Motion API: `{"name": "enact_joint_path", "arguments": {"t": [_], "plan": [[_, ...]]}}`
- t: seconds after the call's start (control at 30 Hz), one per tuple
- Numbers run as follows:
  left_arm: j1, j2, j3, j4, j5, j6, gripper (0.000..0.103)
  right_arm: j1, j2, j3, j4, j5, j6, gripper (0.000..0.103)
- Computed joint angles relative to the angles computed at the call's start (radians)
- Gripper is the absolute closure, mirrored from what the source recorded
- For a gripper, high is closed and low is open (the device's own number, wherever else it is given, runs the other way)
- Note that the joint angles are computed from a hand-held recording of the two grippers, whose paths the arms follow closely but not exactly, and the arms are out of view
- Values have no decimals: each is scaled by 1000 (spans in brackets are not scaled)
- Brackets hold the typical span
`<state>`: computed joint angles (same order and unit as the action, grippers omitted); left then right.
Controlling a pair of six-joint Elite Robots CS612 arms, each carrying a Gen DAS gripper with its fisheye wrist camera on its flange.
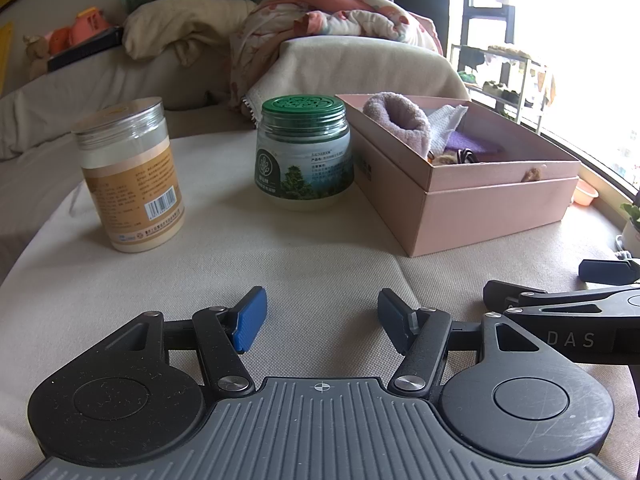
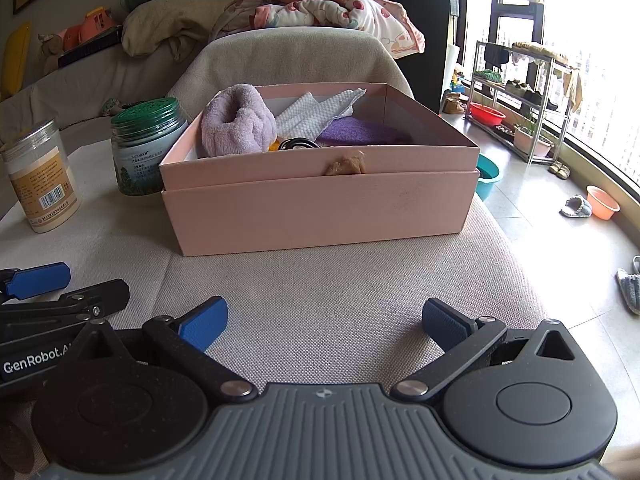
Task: Organize soft objects
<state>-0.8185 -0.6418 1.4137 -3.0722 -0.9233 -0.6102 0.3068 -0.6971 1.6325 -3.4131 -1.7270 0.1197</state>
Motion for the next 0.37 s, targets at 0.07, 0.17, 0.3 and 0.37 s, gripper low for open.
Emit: {"name": "enact_joint_path", "arguments": {"t": [0.07, 0.17, 0.3, 0.37], "plan": [[0, 0, 0, -1, -1, -1, 36, 0, 0, 0, 0, 0, 0, 0], [1, 0, 1, -3, -3, -1, 36, 0, 0, 0, 0, 0, 0, 0], [0, 0, 0, -1, -2, -1, 36, 0, 0, 0, 0, 0, 0, 0], [0, 0, 0, -2, -2, -1, 36, 0, 0, 0, 0, 0, 0, 0]]}}
